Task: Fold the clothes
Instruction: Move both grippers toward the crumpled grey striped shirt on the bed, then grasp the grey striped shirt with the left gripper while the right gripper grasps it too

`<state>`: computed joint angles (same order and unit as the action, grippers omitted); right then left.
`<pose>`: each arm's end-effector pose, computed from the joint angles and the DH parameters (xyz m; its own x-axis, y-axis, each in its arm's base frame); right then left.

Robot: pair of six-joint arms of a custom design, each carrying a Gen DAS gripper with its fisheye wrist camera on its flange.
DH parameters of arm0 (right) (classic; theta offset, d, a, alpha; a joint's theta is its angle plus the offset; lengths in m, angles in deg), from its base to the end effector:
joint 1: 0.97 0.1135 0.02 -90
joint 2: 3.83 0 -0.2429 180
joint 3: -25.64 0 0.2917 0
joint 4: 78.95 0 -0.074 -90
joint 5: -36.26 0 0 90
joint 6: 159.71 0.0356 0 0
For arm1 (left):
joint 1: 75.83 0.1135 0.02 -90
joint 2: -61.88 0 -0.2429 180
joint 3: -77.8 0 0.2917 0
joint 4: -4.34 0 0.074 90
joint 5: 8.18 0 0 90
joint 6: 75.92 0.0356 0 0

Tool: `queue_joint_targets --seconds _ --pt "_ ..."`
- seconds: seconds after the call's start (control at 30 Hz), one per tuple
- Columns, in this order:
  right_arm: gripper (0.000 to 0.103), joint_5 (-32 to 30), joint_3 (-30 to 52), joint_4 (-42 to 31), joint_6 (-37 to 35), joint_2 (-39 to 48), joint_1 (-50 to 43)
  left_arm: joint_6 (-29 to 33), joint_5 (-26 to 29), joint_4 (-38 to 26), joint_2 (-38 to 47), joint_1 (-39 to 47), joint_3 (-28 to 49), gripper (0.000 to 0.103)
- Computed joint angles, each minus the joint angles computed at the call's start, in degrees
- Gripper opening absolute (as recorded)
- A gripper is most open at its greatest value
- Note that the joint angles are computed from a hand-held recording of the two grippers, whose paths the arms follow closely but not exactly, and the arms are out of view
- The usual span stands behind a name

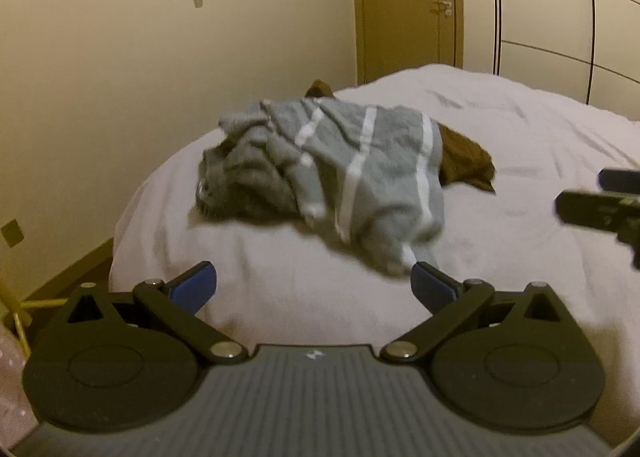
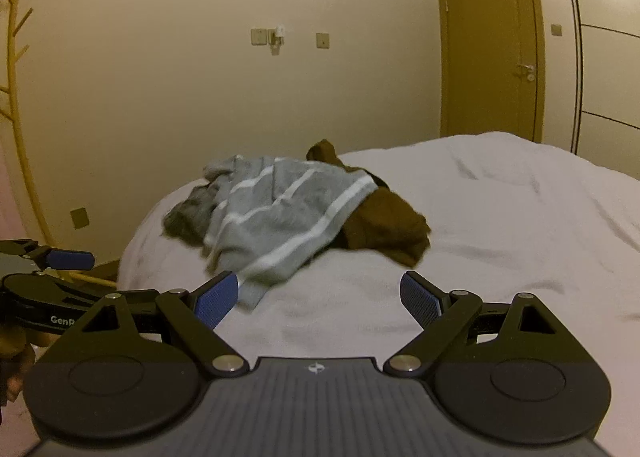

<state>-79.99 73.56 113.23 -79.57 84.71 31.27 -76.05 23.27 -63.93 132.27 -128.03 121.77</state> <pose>0.2693 0.1885 0.1160 -0.2586 -0.3447 -0.9024 -0.8645 0.4995 0.0569 0.1418 -0.1332 0.1203 -0.4536 -0.2665 -0.8504 -0.6119 0.7869 0.0798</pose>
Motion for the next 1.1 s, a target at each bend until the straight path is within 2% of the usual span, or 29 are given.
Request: queue_joint_targets --seconds 0.07,0.17,0.23,0.33,0.5,0.57,0.63,0.73,0.87,0.97,1.07,1.1 --pt "0.09 0.1 5.1 -1.4 -0.1 4.8 1.2 8.0 -0.3 4.2 -2.5 3.9 -1.0 0.102" --pt "0.09 0.7 12.1 -8.2 -2.9 8.3 3.0 15.8 3.7 4.3 -5.4 7.9 0.5 0.102" --pt "0.088 0.8 15.7 -15.0 -3.9 8.2 3.4 16.9 5.5 0.3 -6.6 8.0 3.1 0.102" --pt "0.087 1.8 21.3 -27.1 -4.9 6.2 3.3 15.5 8.5 -9.3 -9.2 6.7 9.1 0.101" --pt "0.087 3.1 33.2 -48.4 -7.1 2.2 1.9 11.3 12.5 -27.5 -9.3 4.8 24.5 0.101" --pt "0.088 3.4 39.8 -56.6 -7.8 2.1 1.5 12.1 13.6 -30.5 -10.4 5.4 28.4 0.102" --pt "0.089 3.9 45.4 -61.4 -8.5 2.7 1.7 14.9 15.0 -32.0 -11.6 7.8 31.3 0.102" --pt "0.089 5.2 52.5 -64.7 -8.5 4.9 2.9 23.7 15.7 -29.0 -14.8 13.8 30.7 0.102" --pt "0.089 7.6 60.3 -66.6 -7.2 11.0 5.9 48.3 21.3 -15.7 -21.1 30.1 24.4 0.102" --pt "0.089 9.3 63.6 -65.7 -6.9 15.5 8.7 70.2 30.7 0.1 -24.3 46.8 16.7 0.102" --pt "0.087 13.4 67.6 -65.1 -3.9 22.1 11.9 85.6 42.5 13.7 -21.9 61.0 11.8 0.102" --pt "0.083 14.6 69.3 -65.9 -3.1 24.6 13.0 90.7 47.2 18.5 -19.0 65.6 11.0 0.102"
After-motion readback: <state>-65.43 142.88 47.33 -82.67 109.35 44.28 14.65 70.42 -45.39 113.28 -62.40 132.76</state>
